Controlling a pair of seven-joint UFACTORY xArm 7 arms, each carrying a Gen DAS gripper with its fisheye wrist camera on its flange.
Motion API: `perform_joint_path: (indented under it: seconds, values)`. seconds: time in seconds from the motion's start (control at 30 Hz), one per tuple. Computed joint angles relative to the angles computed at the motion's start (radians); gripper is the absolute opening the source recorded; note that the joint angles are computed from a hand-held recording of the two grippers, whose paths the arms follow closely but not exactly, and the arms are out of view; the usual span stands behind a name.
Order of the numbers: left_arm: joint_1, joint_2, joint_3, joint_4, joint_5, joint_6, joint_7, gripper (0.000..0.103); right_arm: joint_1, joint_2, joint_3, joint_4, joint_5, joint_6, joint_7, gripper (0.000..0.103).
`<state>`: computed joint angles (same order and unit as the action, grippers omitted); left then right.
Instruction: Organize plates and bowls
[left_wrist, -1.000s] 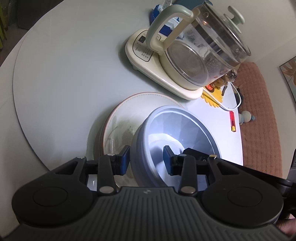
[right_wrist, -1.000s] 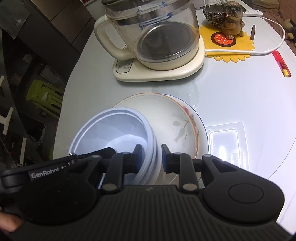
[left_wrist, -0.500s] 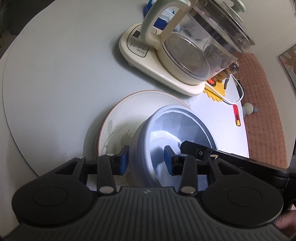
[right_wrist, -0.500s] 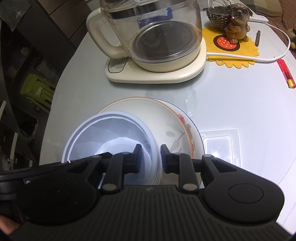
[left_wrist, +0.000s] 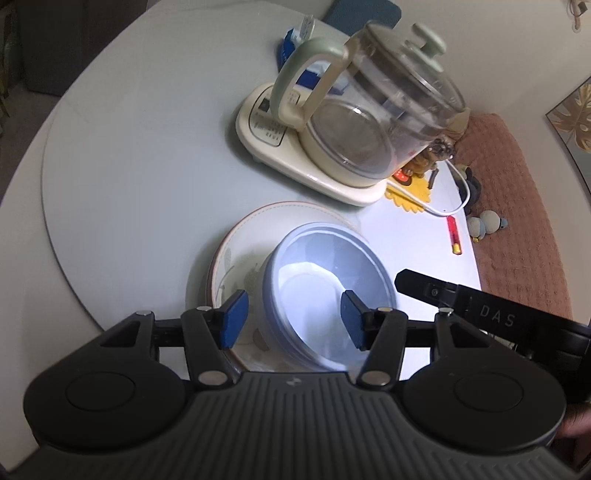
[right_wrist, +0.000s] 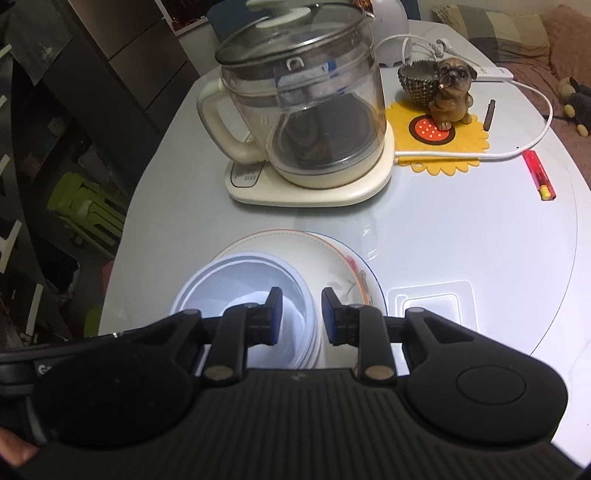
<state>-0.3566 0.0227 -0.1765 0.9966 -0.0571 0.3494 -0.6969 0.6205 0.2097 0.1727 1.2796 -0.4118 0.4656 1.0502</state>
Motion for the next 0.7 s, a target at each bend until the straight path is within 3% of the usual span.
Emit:
perform_joint_path:
  seconds: [0.3,0.37,0.43,0.5,0.7]
  values:
    - [0.009,-0.229,-0.046,-0.077,0.126,0.073,-0.116,0.062,0.002,-0.151,0.04,-0.065,-0.111,0.041,0.122,0.027]
    - [0.019,-0.284,-0.064,-0.087,0.16,0.104,-0.138,0.067,-0.005,-0.189,0.06,-0.077,-0.148,0.057,0.15,0.029]
    - [0.036,-0.332,-0.089,-0.091,0.201,0.135,-0.173,0.079,-0.017,-0.225,0.082,-0.092,-0.185,0.059,0.173,0.051]
    - [0.053,-0.385,-0.113,-0.104,0.239,0.158,-0.203,0.087,-0.03,-0.26,0.109,-0.104,-0.244,0.071,0.228,0.084]
    - [0.075,-0.537,-0.158,-0.14,0.277,0.231,-0.239,0.099,-0.059,-0.343,0.181,-0.124,-0.302,0.131,0.259,0.085]
